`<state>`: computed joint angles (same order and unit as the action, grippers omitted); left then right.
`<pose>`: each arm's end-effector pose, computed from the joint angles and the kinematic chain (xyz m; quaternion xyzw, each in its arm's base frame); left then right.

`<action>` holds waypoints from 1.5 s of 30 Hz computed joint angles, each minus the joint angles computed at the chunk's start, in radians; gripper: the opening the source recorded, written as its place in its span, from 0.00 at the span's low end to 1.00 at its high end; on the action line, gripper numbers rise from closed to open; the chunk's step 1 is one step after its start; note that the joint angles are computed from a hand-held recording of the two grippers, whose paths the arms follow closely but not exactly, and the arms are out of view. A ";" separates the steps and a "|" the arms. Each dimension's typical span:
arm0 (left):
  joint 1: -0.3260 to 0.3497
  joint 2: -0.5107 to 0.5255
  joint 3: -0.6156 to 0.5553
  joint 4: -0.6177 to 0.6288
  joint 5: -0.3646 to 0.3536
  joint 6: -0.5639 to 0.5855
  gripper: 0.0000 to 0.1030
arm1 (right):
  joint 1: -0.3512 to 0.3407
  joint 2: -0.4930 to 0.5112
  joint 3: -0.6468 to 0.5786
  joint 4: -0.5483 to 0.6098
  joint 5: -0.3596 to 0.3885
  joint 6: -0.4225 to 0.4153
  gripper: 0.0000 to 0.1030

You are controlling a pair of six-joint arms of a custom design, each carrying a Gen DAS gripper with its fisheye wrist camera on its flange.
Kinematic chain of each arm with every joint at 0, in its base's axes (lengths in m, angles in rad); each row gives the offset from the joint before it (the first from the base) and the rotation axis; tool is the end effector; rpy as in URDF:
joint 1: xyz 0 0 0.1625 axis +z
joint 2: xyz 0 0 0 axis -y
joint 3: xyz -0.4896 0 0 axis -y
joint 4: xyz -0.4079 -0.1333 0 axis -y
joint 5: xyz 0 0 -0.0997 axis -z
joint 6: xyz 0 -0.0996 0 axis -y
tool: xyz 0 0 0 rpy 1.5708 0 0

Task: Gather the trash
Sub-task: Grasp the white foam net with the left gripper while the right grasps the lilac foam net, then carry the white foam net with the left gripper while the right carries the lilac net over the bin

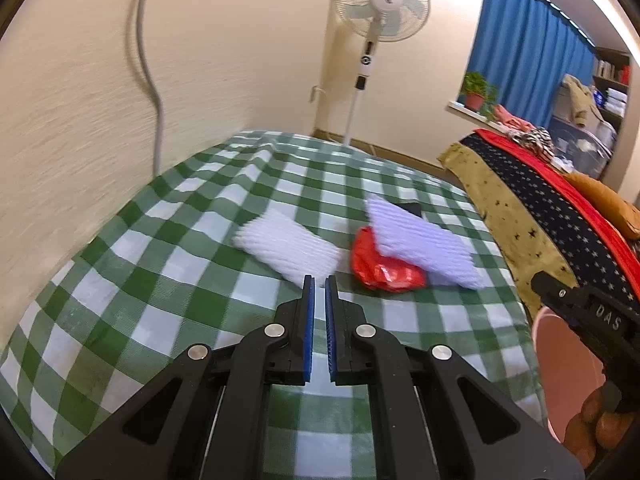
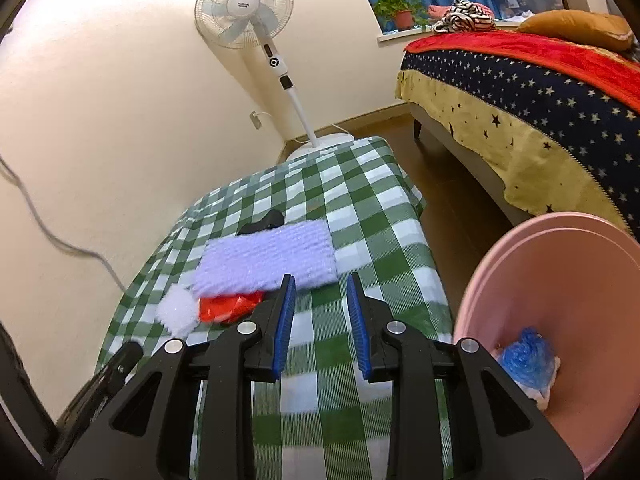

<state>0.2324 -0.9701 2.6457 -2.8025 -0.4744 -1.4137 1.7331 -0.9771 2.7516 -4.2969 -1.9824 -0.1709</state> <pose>-0.2453 -0.2861 0.0768 0.0833 0.8363 -0.4624 0.2827 0.1445 -0.3042 0.1971 0.0520 -0.8736 0.4476 0.1836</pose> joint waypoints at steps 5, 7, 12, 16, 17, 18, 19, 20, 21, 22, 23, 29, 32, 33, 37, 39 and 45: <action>0.036 0.017 -0.013 -0.011 0.001 0.022 0.05 | -0.035 0.007 -0.046 0.041 0.018 0.009 0.27; 0.055 0.025 -0.020 -0.021 0.001 0.032 0.05 | -0.051 0.016 -0.065 0.064 0.022 0.006 0.27; 0.093 0.034 -0.033 -0.051 0.002 0.065 0.05 | -0.071 0.023 -0.108 0.129 0.021 0.003 0.38; 0.132 0.038 -0.057 -0.062 -0.008 0.111 0.27 | -0.070 0.024 -0.137 0.201 0.009 -0.010 0.41; 0.144 0.037 -0.063 -0.064 -0.014 0.116 0.35 | -0.069 0.025 -0.142 0.217 0.001 -0.012 0.41; 0.154 0.036 -0.066 -0.068 -0.018 0.122 0.35 | -0.069 0.027 -0.148 0.233 -0.005 -0.013 0.41; 0.161 0.034 -0.070 -0.064 -0.020 0.123 0.35 | -0.069 0.029 -0.152 0.249 -0.011 -0.014 0.41; 0.172 0.030 -0.077 -0.052 -0.024 0.124 0.36 | -0.069 0.029 -0.157 0.269 -0.015 -0.016 0.41; 0.182 0.028 -0.080 -0.055 -0.029 0.132 0.36 | -0.069 0.028 -0.159 0.280 -0.015 -0.018 0.41; 0.197 0.025 -0.086 -0.058 -0.040 0.142 0.39 | -0.066 0.027 -0.163 0.291 -0.019 -0.022 0.41; 0.209 0.023 -0.090 -0.057 -0.050 0.146 0.40 | -0.064 0.028 -0.167 0.301 -0.024 -0.025 0.42; 0.253 0.029 -0.110 -0.077 -0.104 0.184 0.41 | -0.057 0.024 -0.174 0.354 -0.023 -0.048 0.25; 0.251 0.032 -0.115 -0.070 -0.114 0.196 0.40 | -0.061 0.021 -0.170 0.360 -0.013 -0.047 0.13; 0.252 0.034 -0.118 -0.075 -0.116 0.205 0.39 | -0.061 0.021 -0.170 0.357 -0.012 -0.045 0.11; 0.244 0.051 -0.106 -0.155 -0.131 0.272 0.17 | -0.067 0.021 -0.151 0.311 0.007 -0.042 0.07; 0.234 0.052 -0.096 -0.174 -0.128 0.284 0.12 | -0.074 0.022 -0.131 0.264 0.024 -0.036 0.07; 0.178 0.025 -0.064 -0.146 -0.097 0.240 0.11 | -0.067 0.013 -0.085 0.174 0.011 -0.024 0.07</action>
